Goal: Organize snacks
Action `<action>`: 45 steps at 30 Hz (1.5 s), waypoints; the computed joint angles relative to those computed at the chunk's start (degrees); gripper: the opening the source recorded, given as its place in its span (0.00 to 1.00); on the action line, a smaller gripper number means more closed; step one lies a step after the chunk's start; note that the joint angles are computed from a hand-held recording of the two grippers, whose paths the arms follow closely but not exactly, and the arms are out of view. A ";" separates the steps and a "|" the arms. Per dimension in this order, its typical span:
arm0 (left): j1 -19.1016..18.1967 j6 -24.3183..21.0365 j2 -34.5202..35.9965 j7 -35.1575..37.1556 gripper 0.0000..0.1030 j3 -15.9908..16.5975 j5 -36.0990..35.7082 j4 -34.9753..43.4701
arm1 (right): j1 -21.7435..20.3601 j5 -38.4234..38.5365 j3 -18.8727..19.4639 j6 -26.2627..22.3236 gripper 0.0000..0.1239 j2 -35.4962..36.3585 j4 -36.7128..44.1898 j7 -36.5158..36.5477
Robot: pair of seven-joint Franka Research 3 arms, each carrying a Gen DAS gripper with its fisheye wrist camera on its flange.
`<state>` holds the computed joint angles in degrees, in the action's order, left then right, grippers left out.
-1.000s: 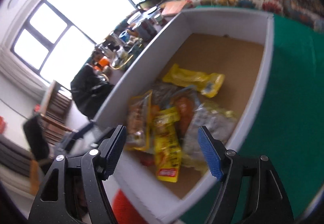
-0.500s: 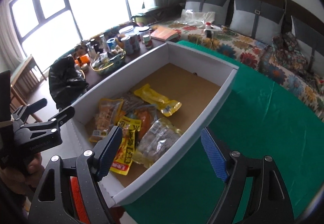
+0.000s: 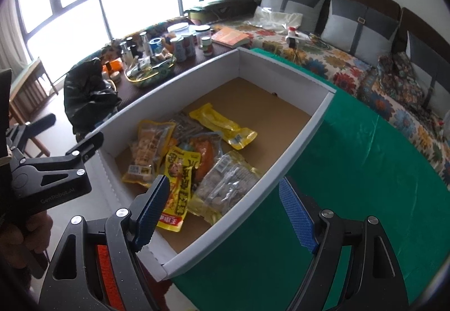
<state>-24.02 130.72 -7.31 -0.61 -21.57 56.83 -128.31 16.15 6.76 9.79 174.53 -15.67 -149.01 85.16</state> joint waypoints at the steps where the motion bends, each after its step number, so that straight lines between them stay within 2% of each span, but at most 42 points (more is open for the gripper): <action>1: 0.03 0.63 -0.29 0.11 1.00 0.19 -0.40 -0.29 | -0.19 -0.11 0.30 -0.26 0.67 0.00 0.06 0.43; 6: 0.35 3.43 -2.11 0.17 1.00 0.51 -2.51 -2.02 | -2.70 -2.97 2.79 -1.46 0.67 0.20 0.71 4.86; 8: 0.74 5.99 -3.07 0.02 1.00 0.86 -4.17 -3.07 | -1.50 -2.50 1.90 -1.52 0.67 0.19 0.91 5.01; 11: 1.41 6.44 -3.55 -0.31 1.00 0.44 -5.08 -3.34 | 0.66 -0.80 0.42 -1.66 0.67 0.15 1.33 4.19; 15: 2.17 8.84 -4.30 0.26 1.00 0.80 -7.07 -4.21 | 0.32 -1.46 1.11 -1.91 0.67 0.25 1.94 5.07; 28: 3.04 5.06 -4.59 -0.18 1.00 -0.34 -6.03 -3.85 | 0.03 -3.96 1.60 -2.91 0.67 1.91 3.68 7.40; 38: 3.11 4.82 -4.54 -0.67 1.00 -0.23 -5.36 -4.01 | 0.38 -5.05 1.19 -3.29 0.67 2.90 4.28 8.12; 43: 3.48 7.23 -5.29 -2.28 1.00 -0.09 -4.88 -5.14 | 0.38 -5.43 1.11 -3.17 0.67 3.49 4.33 8.53; 45: 3.46 5.90 -4.97 -2.13 1.00 -0.62 -4.33 -4.62 | 0.51 -5.34 0.95 -3.06 0.67 3.58 4.26 8.51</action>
